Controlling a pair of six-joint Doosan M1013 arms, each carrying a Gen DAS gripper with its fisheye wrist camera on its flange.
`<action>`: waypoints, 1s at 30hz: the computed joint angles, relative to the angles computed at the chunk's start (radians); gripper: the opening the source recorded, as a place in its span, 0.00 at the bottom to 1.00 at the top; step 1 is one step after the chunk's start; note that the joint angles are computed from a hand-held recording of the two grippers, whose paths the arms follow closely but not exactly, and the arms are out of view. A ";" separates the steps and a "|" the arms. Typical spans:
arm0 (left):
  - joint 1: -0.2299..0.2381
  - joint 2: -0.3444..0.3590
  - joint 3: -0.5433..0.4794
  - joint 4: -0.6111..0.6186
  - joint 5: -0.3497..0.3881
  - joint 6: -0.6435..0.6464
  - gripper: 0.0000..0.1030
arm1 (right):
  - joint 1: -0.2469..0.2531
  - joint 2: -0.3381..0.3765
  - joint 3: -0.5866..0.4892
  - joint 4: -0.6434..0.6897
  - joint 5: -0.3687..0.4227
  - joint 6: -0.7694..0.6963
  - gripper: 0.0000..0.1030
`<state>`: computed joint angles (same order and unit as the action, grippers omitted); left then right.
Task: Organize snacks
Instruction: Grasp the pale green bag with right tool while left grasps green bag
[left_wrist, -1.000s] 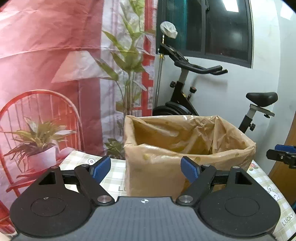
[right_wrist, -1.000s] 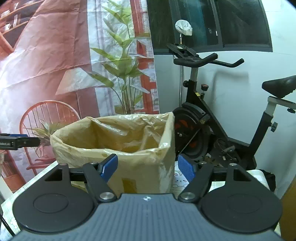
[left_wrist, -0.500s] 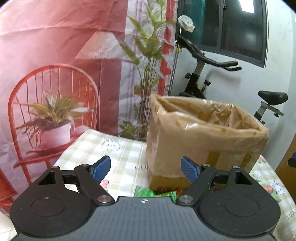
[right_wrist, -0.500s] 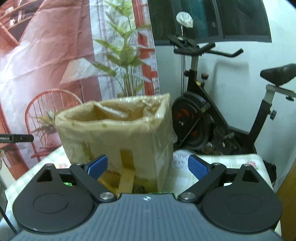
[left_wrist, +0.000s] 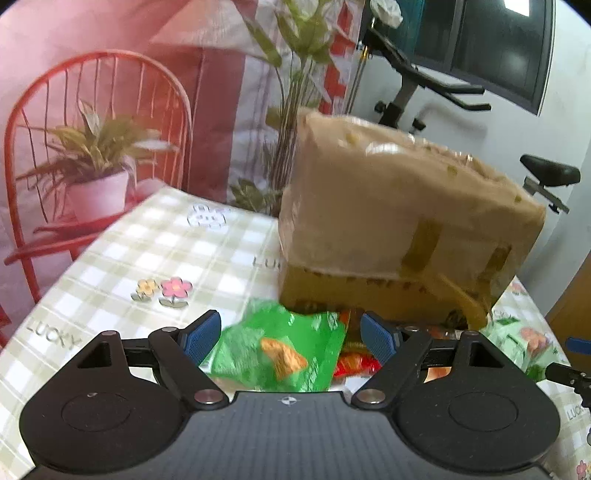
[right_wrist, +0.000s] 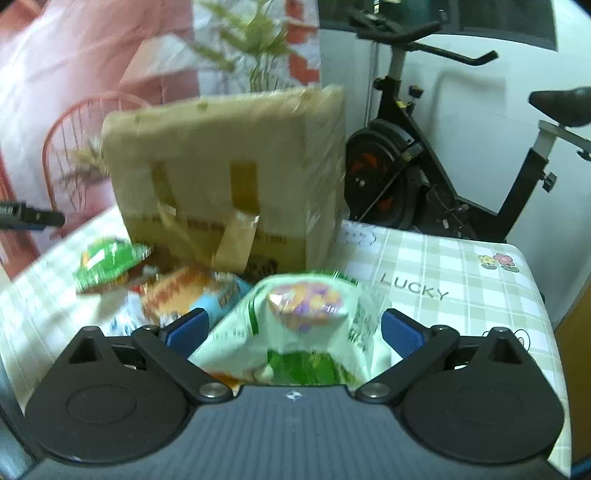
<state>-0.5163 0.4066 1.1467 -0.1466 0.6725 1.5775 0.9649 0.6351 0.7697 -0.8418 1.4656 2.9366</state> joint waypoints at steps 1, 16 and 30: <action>0.000 0.004 -0.001 -0.002 0.004 0.002 0.82 | -0.001 0.002 0.000 0.004 -0.002 0.000 0.98; 0.006 0.038 -0.030 -0.029 0.028 0.068 0.82 | -0.078 -0.019 0.086 0.089 -0.072 0.275 1.00; 0.043 0.105 -0.108 -0.144 0.118 0.190 0.84 | -0.083 -0.029 0.138 0.143 -0.128 0.332 0.99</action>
